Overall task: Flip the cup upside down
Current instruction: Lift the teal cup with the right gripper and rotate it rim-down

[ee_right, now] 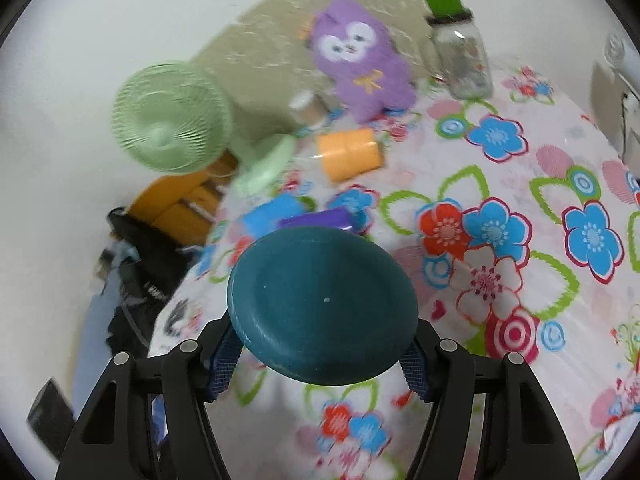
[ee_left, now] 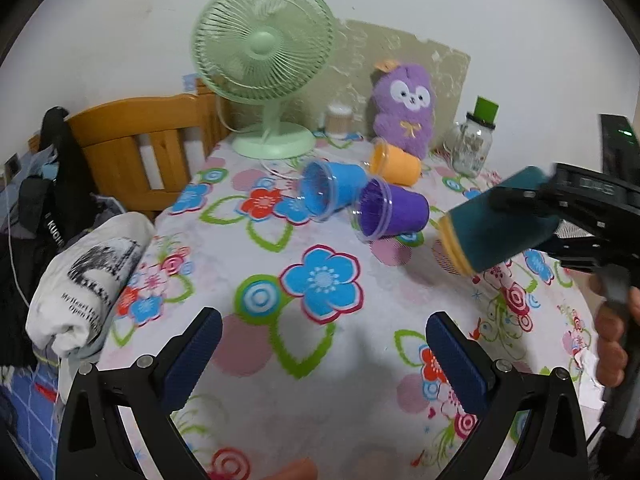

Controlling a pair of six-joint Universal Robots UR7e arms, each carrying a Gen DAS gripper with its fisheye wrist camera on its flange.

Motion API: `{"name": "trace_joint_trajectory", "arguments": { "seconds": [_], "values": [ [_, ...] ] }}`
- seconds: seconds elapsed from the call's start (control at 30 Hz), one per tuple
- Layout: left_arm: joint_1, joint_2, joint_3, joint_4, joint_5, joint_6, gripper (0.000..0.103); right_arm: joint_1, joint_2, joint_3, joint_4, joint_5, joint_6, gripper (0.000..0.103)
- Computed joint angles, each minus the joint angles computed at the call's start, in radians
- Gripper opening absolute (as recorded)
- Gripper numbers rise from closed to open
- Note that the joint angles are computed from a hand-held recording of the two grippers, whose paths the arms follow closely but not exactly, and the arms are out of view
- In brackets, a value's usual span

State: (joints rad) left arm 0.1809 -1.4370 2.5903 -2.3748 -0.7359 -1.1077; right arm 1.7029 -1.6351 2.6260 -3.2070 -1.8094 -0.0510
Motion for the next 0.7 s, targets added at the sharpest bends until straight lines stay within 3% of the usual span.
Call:
{"name": "trace_joint_trajectory", "arguments": {
  "seconds": [0.17, 0.37, 0.57, 0.7],
  "values": [
    [-0.101, -0.189, 0.034, 0.26, -0.01, -0.163, 0.103, 0.047, -0.122, 0.031, 0.207, 0.045, -0.007, 0.069],
    [-0.269, -0.396, 0.054, 0.592, -0.1, -0.349, 0.103, 0.051, -0.212, 0.046, 0.495, 0.088, -0.022, 0.069],
    [-0.359, -0.428, 0.08, 0.606, -0.194, -0.38, 0.103, 0.077, -0.2, 0.018, 0.678, 0.092, -0.02, 0.069],
    [-0.376, -0.39, 0.098, 0.528, -0.229, -0.368, 0.103, 0.077, -0.088, -0.025, 0.707, 0.061, -0.023, 0.069]
  ]
}}
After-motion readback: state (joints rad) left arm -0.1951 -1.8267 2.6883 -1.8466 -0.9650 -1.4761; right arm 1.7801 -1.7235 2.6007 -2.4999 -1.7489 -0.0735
